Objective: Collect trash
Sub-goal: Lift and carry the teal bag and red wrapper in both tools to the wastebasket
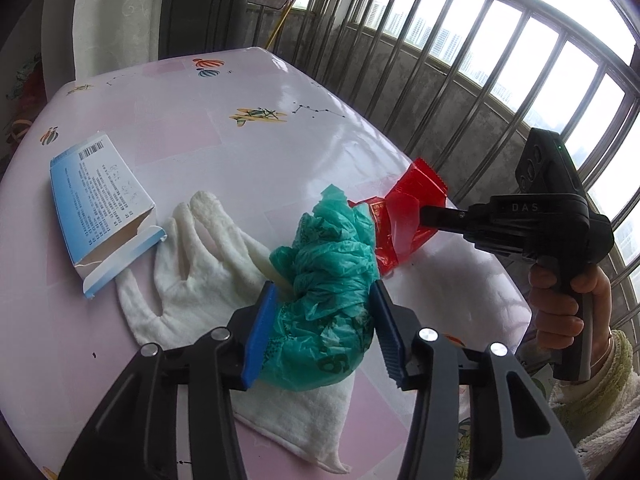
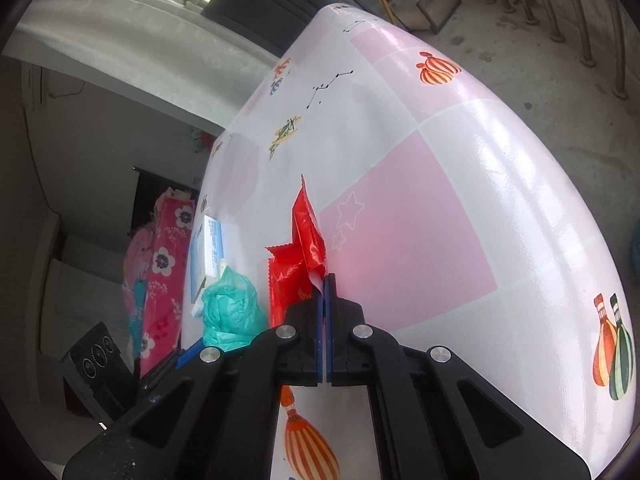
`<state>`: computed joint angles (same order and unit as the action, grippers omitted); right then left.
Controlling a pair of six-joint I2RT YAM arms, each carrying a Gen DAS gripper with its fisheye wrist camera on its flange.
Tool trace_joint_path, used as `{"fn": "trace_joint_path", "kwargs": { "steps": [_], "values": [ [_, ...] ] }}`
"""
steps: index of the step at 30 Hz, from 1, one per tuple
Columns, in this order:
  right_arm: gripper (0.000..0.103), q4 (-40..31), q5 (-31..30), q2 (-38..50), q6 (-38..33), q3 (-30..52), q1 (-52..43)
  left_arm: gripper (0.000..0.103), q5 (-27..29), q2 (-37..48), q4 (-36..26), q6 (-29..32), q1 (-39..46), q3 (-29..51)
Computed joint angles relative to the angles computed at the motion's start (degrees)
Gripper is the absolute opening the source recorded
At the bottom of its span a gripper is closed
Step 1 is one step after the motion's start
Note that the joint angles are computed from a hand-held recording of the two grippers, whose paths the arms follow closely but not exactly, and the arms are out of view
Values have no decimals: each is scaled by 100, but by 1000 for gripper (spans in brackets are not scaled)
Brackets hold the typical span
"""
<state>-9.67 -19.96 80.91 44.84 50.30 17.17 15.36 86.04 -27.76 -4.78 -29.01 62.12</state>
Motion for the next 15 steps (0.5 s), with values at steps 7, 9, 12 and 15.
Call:
{"fn": "trace_joint_path", "kwargs": {
  "steps": [7, 9, 12, 15],
  "values": [
    [0, 36, 117, -398, 101, -286, -71, 29, 109, 55, -19, -35, 44, 69],
    [0, 33, 153, -550, 126, -378, -93, 29, 115, 80, -25, -66, 45, 103],
    [0, -15, 172, -821, 171, -511, -166, 28, 184, 80, -64, -142, 78, 152],
    [0, -36, 192, -1111, 237, -671, -221, 27, 250, 0, -100, -210, 113, 227]
  ]
}}
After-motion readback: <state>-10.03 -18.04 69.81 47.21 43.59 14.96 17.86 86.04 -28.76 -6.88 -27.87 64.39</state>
